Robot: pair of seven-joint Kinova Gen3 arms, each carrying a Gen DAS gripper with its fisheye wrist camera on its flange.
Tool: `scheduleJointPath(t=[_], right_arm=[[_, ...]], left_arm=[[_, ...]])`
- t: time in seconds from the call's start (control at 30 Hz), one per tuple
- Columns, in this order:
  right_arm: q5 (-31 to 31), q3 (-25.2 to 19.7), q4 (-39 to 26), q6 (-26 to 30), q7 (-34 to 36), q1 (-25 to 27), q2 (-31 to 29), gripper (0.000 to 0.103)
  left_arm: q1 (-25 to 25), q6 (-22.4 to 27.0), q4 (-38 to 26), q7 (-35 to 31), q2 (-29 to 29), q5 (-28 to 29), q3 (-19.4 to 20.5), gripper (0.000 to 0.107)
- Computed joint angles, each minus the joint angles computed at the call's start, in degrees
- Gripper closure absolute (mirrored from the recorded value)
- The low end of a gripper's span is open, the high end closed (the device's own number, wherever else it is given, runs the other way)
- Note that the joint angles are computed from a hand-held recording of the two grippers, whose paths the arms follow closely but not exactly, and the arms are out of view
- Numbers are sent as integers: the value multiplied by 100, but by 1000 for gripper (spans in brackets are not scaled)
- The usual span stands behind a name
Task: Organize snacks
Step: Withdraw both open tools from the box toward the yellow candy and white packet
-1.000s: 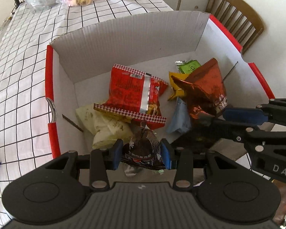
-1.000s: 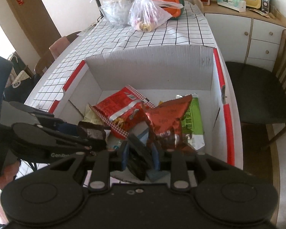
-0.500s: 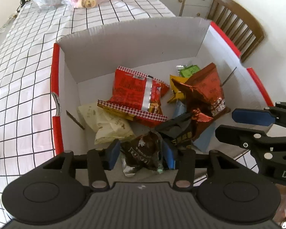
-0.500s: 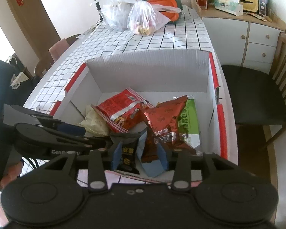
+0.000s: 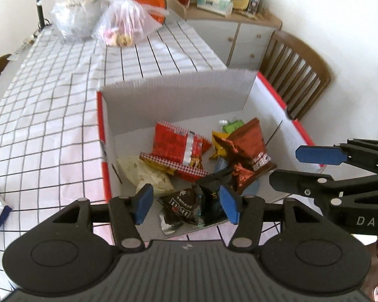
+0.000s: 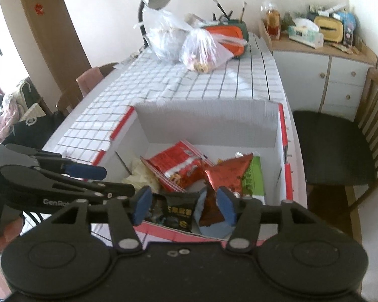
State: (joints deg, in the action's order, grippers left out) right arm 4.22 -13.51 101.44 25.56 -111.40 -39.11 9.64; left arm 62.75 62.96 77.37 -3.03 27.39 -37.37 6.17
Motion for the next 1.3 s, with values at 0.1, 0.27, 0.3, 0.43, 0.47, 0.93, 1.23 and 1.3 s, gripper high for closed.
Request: scheduleJointPath(t=[0.1, 0.27, 0.3, 0.43, 0.47, 0.93, 1.23, 1.3], right_arm=[[14, -20, 24, -97, -58, -42, -88, 39], [49, -73, 28, -239, -96, -115, -185, 32], [78, -83, 37, -278, -115, -143, -200, 30], [272, -88, -14, -353, -308, -327, -190, 23], [324, -89, -37, -359, -364, -377, -182, 23], [1696, 245, -656, -272, -2055, -1577, 305, 6], [2177, 459, -1571, 266, -2752, -2415, 991, 1], [2266, 532, -1837, 460, -2863, -2621, 1182, 1]], left_arm=[[199, 144, 53, 254, -105, -237, -59, 46], [408, 397, 204, 689, -278, -637, -5, 42], [454, 450, 258, 799, -318, -735, 12, 39], [549, 651, 499, 1177, -494, -1040, 147, 38], [557, 679, 576, 1269, -541, -1108, 188, 38], [242, 871, 2118, 2357, -1609, -1684, 1005, 28], [-338, 595, 3367, 2762, -2613, -1488, 1592, 26], [-489, 535, 3602, 2723, -2833, -1348, 1704, 26]])
